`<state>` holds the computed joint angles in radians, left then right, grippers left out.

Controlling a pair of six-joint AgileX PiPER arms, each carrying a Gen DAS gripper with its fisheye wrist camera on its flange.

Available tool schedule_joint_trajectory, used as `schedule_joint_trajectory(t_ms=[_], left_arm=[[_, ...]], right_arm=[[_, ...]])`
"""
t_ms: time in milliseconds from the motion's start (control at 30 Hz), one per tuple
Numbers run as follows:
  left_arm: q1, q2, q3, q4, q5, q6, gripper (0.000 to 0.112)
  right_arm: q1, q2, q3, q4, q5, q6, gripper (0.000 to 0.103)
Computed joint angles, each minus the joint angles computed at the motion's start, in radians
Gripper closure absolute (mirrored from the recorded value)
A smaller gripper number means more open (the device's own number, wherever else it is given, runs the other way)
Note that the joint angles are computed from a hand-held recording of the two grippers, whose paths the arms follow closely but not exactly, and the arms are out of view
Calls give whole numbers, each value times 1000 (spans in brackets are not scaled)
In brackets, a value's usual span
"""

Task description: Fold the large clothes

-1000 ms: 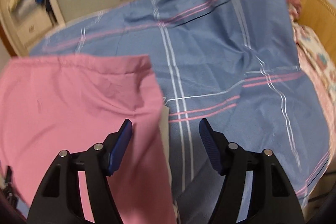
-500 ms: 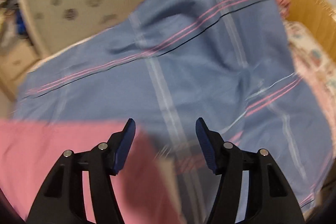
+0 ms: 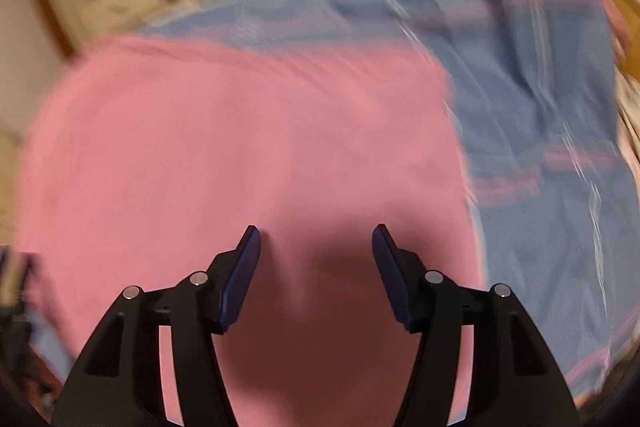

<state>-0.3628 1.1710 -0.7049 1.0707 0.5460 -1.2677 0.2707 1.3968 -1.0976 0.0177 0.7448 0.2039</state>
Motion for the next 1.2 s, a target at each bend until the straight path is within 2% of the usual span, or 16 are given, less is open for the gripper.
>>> schedule_joint_trajectory(t_ms=[100, 167, 200, 300, 367, 433, 567, 700, 900, 1033, 1100, 1133, 1200], left_arm=[[127, 35, -19, -246, -116, 224, 18], [187, 60, -31, -414, -163, 385, 18], [200, 67, -32, -449, -174, 418, 18], [212, 79, -38, -491, -177, 465, 18], [232, 87, -36, -554, -186, 530, 17], [247, 102, -39, -592, -195, 573, 17], [263, 129, -42, -632, -207, 612, 18], [261, 135, -37, -633, -213, 612, 17], [283, 116, -36, -735, -210, 734, 18], [301, 63, -27, -758, -186, 779, 17], [344, 33, -23, -799, -190, 820, 18], [376, 21, -23, -861, -193, 877, 18], [443, 14, -25, -1041, -194, 1040, 18]], right_arm=[[139, 92, -215, 55, 90, -45, 43], [221, 211, -389, 39, 151, -33, 44], [268, 298, -489, 15, 171, -8, 44], [311, 523, -764, -4, 302, 11, 44], [335, 671, -925, -77, 370, 52, 44], [359, 762, -1012, -121, 412, 77, 43], [386, 821, -1037, -185, 389, 114, 40], [386, 772, -904, -204, 286, 149, 38], [401, 683, -708, -301, 130, 244, 34], [406, 660, -774, -286, 227, 207, 32], [389, 566, -722, -183, 146, 147, 32], [383, 547, -725, -150, 128, 121, 31], [410, 566, -824, -151, 185, 107, 32]])
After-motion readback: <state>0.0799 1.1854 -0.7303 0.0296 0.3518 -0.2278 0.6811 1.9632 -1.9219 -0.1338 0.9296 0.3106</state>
